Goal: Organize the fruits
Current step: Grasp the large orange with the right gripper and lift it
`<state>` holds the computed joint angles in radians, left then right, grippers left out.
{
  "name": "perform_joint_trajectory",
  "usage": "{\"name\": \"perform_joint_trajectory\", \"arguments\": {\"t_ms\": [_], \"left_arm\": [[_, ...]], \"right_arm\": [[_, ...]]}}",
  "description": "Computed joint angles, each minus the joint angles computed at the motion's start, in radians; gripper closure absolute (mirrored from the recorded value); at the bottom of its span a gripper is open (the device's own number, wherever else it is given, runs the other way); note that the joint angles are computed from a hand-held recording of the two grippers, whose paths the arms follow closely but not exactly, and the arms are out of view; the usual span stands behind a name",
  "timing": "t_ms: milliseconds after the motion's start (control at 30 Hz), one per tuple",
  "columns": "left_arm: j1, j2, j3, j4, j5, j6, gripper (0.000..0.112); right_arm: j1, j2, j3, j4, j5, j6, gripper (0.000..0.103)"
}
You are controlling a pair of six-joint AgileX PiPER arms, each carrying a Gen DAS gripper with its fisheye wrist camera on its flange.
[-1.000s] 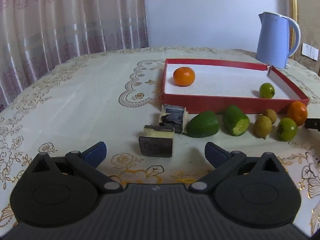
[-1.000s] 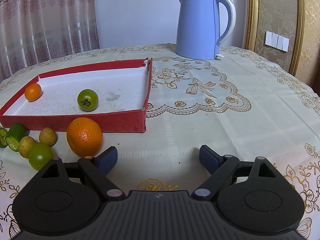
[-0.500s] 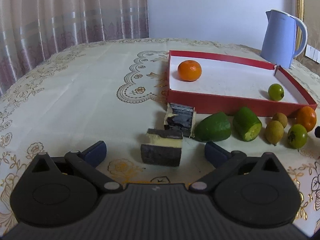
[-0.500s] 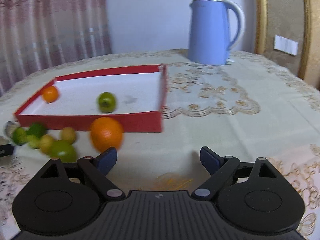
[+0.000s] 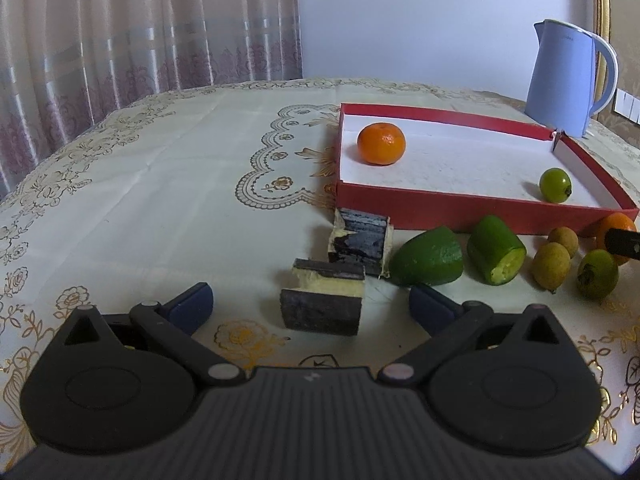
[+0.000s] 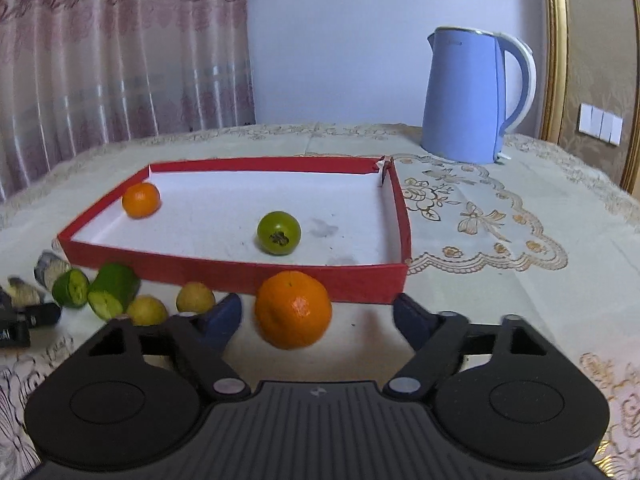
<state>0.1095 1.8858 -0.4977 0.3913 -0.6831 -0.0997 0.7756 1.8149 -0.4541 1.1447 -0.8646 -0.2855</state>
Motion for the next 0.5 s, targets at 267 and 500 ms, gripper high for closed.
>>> {"name": "perform_joint_trajectory", "arguments": {"t_ms": [267, 500], "left_arm": [[-0.023, -0.003, 0.004, -0.062, 0.003, 0.014, 0.009], [-0.015, -0.006, 0.000, -0.035, 0.011, -0.015, 0.009]], "right_arm": [[-0.028, 0.017, -0.026, -0.075, 0.068, 0.017, 0.055], [-0.038, 0.019, 0.005, -0.157, 0.040, 0.126, 0.063]]}}
